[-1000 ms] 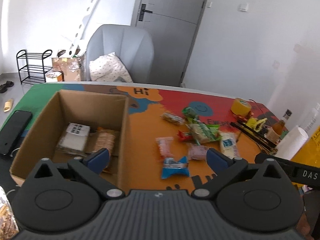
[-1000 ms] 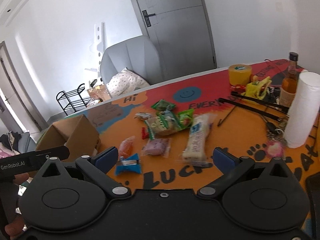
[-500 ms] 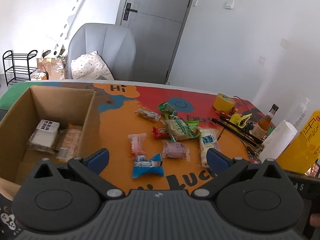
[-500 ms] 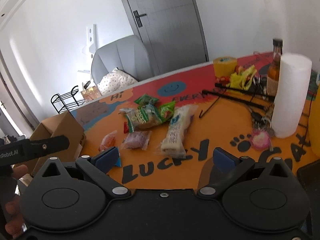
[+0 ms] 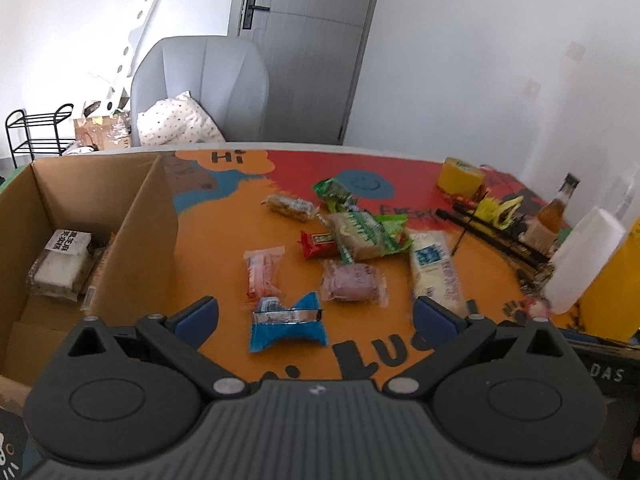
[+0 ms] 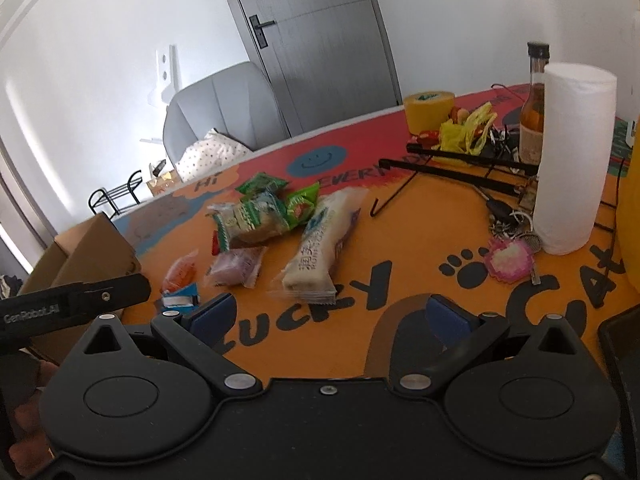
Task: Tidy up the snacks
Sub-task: 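Grasp the blue-wrapped candy with the left tool while the right tool grasps the white RUNFU cake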
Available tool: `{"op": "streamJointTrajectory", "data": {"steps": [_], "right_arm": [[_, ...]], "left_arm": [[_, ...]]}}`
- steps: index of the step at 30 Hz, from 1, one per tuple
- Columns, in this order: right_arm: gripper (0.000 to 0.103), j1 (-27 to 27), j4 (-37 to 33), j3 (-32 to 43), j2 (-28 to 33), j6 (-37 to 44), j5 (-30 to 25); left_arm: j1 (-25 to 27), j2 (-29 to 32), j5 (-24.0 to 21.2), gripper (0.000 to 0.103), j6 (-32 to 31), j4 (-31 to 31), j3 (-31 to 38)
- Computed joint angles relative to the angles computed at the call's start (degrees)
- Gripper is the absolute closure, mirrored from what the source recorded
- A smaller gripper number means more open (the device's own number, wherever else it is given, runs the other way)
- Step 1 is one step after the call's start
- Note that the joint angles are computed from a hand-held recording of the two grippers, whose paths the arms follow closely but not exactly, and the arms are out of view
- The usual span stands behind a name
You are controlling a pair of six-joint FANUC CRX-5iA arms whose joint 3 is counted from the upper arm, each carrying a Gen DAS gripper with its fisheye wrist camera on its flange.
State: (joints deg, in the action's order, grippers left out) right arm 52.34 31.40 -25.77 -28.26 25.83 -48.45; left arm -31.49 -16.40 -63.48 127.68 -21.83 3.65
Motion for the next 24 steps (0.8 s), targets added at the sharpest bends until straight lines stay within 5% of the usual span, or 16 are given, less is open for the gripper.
{"op": "streamJointTrajectory", "data": {"steps": [9,24], "right_arm": [[0.002,-3.60,-6.28,2.27,3.80,5.51,3.00],[0.021,-6.45,-9.31,8.04,12.98,9.82,5.71]], "left_arm": [[3.02,2.39,2.22,0.005,-1.18,2.46,-1.19],[5.88,5.90,0.54,0.065,-3.01,4.73,-1.10]]}}
